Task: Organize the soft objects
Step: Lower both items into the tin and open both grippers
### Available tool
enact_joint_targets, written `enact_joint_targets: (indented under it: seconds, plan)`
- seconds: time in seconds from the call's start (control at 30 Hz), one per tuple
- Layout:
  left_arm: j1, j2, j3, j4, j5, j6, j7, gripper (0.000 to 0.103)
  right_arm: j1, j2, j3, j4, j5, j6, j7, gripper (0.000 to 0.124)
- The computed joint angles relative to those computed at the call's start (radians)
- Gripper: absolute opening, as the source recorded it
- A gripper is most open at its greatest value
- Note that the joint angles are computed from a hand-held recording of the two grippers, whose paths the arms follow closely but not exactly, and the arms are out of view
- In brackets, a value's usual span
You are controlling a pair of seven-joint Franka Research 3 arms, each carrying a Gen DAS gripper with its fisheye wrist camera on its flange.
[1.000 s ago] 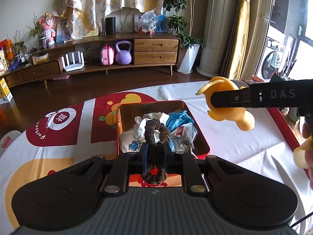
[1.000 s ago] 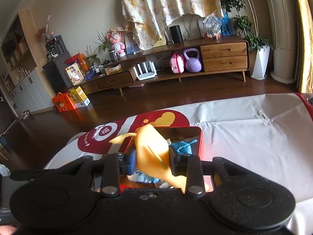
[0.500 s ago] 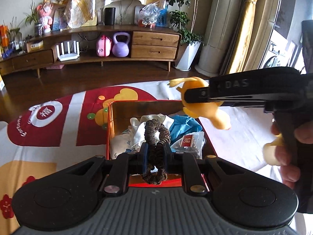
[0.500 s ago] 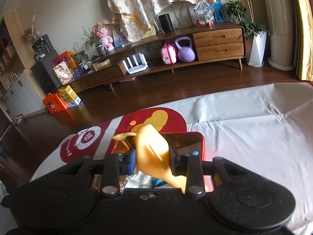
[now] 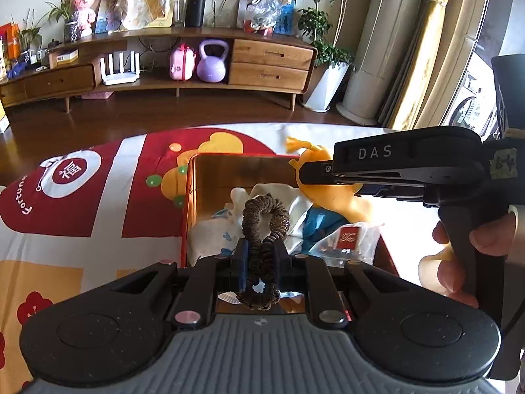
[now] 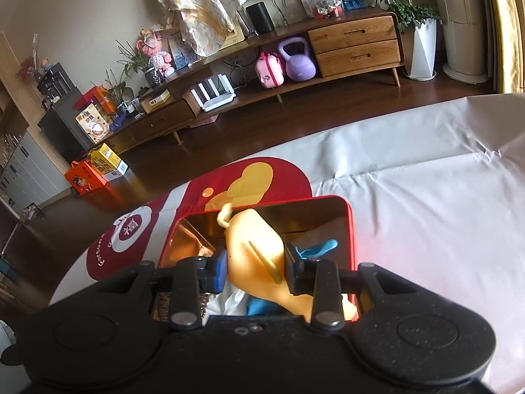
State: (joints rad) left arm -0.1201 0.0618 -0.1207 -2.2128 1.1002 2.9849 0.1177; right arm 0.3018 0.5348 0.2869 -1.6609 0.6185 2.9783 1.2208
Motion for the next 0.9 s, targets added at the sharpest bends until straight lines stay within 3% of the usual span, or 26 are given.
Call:
enact_joint_targets:
  seconds: [0.4, 0.73, 0.9]
  plan:
    - [-0.012, 0.044, 0.002, 0.002, -0.13, -0.02, 0.128, 0.015, 0.047, 0.015, -0.051, 0.009, -0.071, -0.002, 0.065, 0.038]
    - [-0.023, 0.033, -0.001, -0.013, -0.241, -0.04, 0.231, 0.017, -0.005, -0.026, 0.013, -0.032, -0.025, 0.012, -0.006, 0.049]
    - [-0.025, 0.017, -0.005, -0.024, -0.263, -0.044, 0.249, 0.025, -0.022, -0.05, 0.033, -0.051, 0.012, 0.015, -0.052, 0.058]
